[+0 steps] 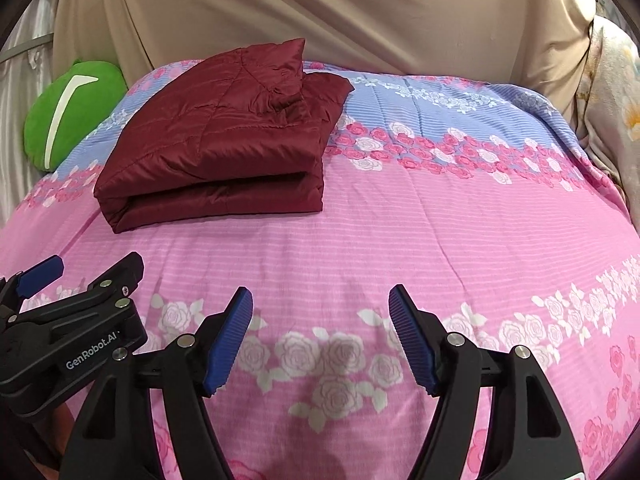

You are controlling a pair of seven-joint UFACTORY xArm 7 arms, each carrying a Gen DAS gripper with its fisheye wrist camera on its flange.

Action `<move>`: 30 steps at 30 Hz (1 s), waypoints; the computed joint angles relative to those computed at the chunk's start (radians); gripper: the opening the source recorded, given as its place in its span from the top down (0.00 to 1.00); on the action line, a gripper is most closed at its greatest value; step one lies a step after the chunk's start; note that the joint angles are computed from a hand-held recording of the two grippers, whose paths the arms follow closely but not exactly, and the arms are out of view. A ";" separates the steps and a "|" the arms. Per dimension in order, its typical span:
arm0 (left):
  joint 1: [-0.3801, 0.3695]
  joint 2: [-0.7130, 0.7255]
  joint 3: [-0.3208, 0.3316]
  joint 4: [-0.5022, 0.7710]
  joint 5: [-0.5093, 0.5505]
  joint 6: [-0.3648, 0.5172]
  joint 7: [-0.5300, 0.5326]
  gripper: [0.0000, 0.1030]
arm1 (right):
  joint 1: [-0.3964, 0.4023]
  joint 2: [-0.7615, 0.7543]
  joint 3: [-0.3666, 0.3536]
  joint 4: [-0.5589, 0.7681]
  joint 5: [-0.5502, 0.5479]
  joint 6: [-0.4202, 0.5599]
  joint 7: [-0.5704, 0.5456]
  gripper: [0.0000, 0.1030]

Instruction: Fold large clothes

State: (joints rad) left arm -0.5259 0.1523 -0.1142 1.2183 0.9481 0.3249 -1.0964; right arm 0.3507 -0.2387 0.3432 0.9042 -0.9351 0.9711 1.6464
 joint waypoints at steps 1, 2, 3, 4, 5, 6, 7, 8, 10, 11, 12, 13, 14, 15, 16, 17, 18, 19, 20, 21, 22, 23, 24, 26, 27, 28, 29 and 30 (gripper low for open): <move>0.000 -0.005 -0.001 -0.007 -0.002 -0.002 0.000 0.08 | 0.002 -0.001 0.002 -0.001 0.000 0.003 0.004 0.33; 0.001 -0.007 -0.002 -0.010 -0.005 -0.002 0.000 0.08 | 0.003 -0.004 0.005 -0.003 0.001 0.005 0.007 0.33; 0.002 -0.011 -0.004 -0.016 -0.011 -0.001 0.005 0.08 | 0.005 -0.006 0.007 -0.004 0.000 0.009 0.009 0.33; 0.002 -0.014 -0.006 -0.019 -0.012 0.000 0.006 0.08 | 0.006 -0.007 0.009 -0.004 0.000 0.014 0.012 0.33; 0.000 -0.019 -0.006 -0.024 -0.002 0.005 -0.003 0.08 | 0.008 -0.008 0.011 -0.004 -0.001 0.019 0.012 0.33; -0.002 -0.022 -0.007 -0.026 0.010 0.012 -0.015 0.08 | 0.009 -0.009 0.014 -0.005 -0.001 0.023 0.014 0.33; -0.002 -0.023 -0.009 -0.026 0.020 0.018 -0.022 0.08 | 0.010 -0.010 0.014 -0.006 -0.002 0.024 0.015 0.33; -0.003 -0.024 -0.011 -0.026 0.030 0.024 -0.030 0.08 | 0.011 -0.012 0.014 -0.008 -0.001 0.026 0.016 0.33; -0.004 -0.026 -0.015 -0.024 0.047 0.039 -0.043 0.09 | 0.012 -0.012 0.015 -0.008 0.001 0.029 0.014 0.33; -0.003 -0.026 -0.018 -0.024 0.051 0.042 -0.046 0.09 | 0.012 -0.013 0.014 -0.008 0.003 0.030 0.012 0.33; -0.003 -0.026 -0.020 -0.023 0.056 0.048 -0.050 0.09 | 0.013 -0.012 0.014 -0.008 0.004 0.031 0.010 0.33; -0.003 -0.027 -0.021 -0.023 0.060 0.053 -0.054 0.09 | 0.013 -0.010 0.015 -0.005 0.004 0.034 0.008 0.33; -0.002 -0.027 -0.023 -0.023 0.064 0.056 -0.058 0.09 | 0.013 -0.008 0.016 -0.003 0.003 0.038 0.008 0.33; -0.001 -0.028 -0.024 -0.023 0.067 0.058 -0.062 0.09 | 0.014 -0.005 0.018 0.000 0.001 0.044 0.008 0.33; 0.000 -0.028 -0.025 -0.024 0.069 0.060 -0.064 0.09 | 0.016 -0.003 0.019 0.002 0.001 0.048 0.009 0.33; 0.001 -0.028 -0.027 -0.023 0.069 0.063 -0.065 0.09 | 0.018 -0.002 0.019 0.004 0.000 0.052 0.008 0.33; 0.002 -0.027 -0.028 -0.022 0.067 0.065 -0.063 0.09 | 0.019 0.000 0.018 0.006 -0.001 0.056 0.005 0.33; 0.003 -0.027 -0.029 -0.021 0.065 0.067 -0.061 0.09 | 0.021 0.004 0.019 0.009 -0.001 0.061 0.005 0.33; 0.003 -0.026 -0.030 -0.020 0.063 0.070 -0.059 0.10 | 0.023 0.006 0.018 0.011 0.000 0.064 0.003 0.33; 0.004 -0.024 -0.031 -0.019 0.060 0.071 -0.055 0.10 | 0.024 0.005 0.015 0.009 0.000 0.062 0.002 0.33; 0.003 -0.023 -0.031 -0.017 0.058 0.072 -0.053 0.10 | 0.026 0.007 0.015 0.012 0.000 0.065 0.004 0.33; 0.002 -0.022 -0.031 -0.016 0.057 0.075 -0.052 0.10 | 0.027 0.009 0.014 0.013 0.001 0.066 0.003 0.33; 0.002 -0.021 -0.031 -0.014 0.054 0.079 -0.049 0.10 | 0.029 0.013 0.015 0.017 0.002 0.071 0.004 0.33; 0.001 -0.019 -0.032 -0.013 0.048 0.081 -0.042 0.11 | 0.031 0.015 0.010 0.017 0.005 0.069 0.000 0.33; 0.001 -0.019 -0.031 -0.013 0.048 0.081 -0.040 0.11 | 0.032 0.016 0.009 0.018 0.005 0.070 0.000 0.33; 0.000 -0.019 -0.030 -0.013 0.048 0.082 -0.039 0.11 | 0.032 0.017 0.008 0.019 0.004 0.070 0.000 0.33; -0.001 -0.019 -0.030 -0.013 0.048 0.082 -0.039 0.12 | 0.033 0.016 0.006 0.018 0.005 0.068 -0.001 0.33; -0.001 -0.018 -0.030 -0.013 0.048 0.084 -0.038 0.12 | 0.034 0.018 0.007 0.019 0.005 0.070 0.000 0.33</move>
